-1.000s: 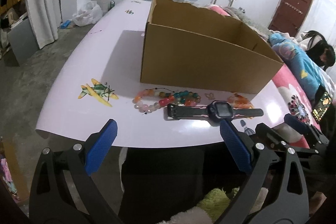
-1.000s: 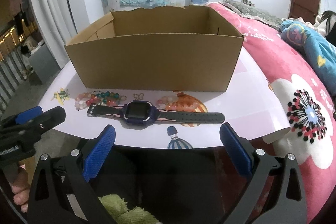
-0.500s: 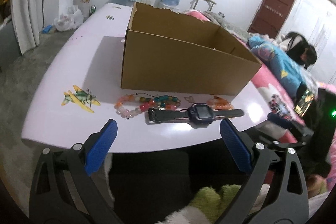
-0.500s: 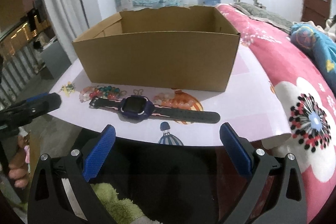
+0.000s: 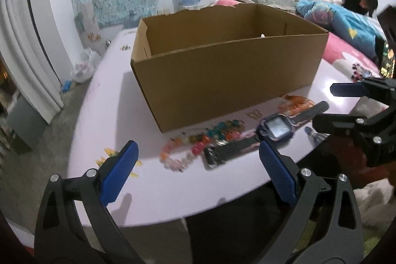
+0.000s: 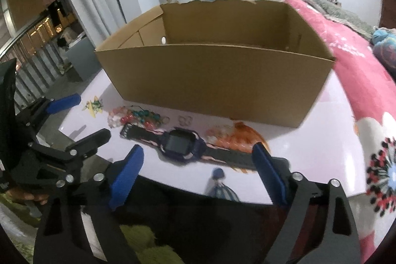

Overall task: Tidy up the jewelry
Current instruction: 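Move the right tool to the black smartwatch and close on its face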

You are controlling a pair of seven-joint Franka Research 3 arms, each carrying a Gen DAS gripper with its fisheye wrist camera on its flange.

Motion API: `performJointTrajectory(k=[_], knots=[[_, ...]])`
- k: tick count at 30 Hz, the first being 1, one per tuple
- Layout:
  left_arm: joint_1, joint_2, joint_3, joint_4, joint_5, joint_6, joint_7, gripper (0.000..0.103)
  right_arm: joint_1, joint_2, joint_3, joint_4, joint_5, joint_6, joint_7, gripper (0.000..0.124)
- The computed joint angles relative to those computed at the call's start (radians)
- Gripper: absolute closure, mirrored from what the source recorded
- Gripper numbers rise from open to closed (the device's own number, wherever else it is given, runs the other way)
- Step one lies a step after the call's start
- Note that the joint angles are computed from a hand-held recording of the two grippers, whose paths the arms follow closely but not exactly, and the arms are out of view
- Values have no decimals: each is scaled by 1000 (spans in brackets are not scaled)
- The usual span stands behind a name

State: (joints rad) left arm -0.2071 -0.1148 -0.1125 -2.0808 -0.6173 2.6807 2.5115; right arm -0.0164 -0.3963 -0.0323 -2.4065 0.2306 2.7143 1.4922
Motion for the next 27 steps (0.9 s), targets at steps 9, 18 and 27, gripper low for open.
performJointTrajectory(k=[9, 18, 27], knots=[[18, 32, -7, 50, 23, -129, 81, 39, 60, 65, -44, 73, 53, -75, -170, 56], [41, 51, -27, 80, 45, -196, 103, 53, 69, 191, -68, 218, 105, -224, -466, 62], [38, 56, -39, 86, 82, -207, 122, 57, 41, 224, -48, 257, 86, -313, -609, 62]])
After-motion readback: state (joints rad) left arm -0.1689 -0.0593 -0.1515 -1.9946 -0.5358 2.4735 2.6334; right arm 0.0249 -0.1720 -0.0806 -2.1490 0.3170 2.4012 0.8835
